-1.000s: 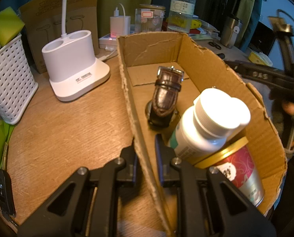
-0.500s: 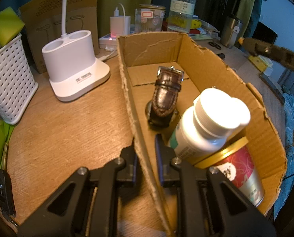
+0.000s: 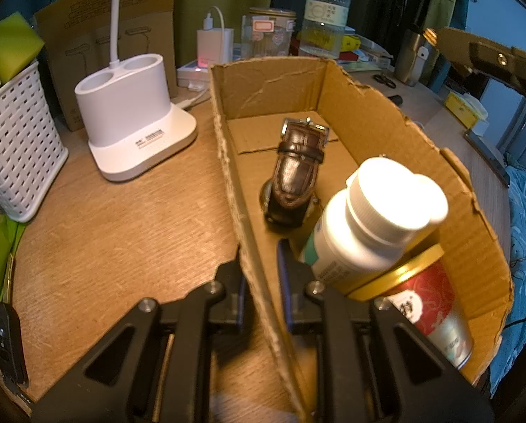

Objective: Organize rigid objects
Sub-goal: 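Carry the pocket watch into the box and open the right gripper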

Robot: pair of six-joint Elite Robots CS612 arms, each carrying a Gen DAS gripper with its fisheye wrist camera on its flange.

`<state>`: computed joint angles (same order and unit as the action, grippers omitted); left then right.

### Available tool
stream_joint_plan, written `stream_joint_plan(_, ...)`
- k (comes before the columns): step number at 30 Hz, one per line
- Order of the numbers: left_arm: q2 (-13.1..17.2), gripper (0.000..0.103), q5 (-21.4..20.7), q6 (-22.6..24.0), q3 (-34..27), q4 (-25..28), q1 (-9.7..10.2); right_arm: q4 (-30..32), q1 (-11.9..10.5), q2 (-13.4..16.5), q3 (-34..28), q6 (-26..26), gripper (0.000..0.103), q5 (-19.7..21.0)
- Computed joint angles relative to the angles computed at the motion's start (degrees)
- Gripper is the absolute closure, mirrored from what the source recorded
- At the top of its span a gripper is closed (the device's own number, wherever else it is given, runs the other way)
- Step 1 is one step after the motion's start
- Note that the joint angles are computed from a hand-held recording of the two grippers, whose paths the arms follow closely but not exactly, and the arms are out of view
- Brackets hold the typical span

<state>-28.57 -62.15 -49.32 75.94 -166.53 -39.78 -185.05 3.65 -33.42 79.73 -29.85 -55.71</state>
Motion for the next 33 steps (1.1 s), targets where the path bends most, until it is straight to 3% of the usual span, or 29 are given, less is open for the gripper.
stream_joint_plan(16,0.0,0.087,0.0,0.0,0.0,0.0,0.00,5.0,1.8,0.5,-0.7,-4.9,0.048,1.2)
stream_joint_plan(24,0.0,0.087,0.0,0.0,0.0,0.0,0.00,10.1,2.8,1.5,-2.5,-7.3,0.048,-1.1)
stream_joint_plan(29,0.0,0.087,0.0,0.0,0.0,0.0,-0.01,10.0,2.8,1.5,-2.6,-6.6,0.048,-2.2)
stream_joint_plan(33,0.0,0.087,0.0,0.0,0.0,0.0,0.00,9.9,2.8,1.6,-2.7,-6.1,0.036,-2.5)
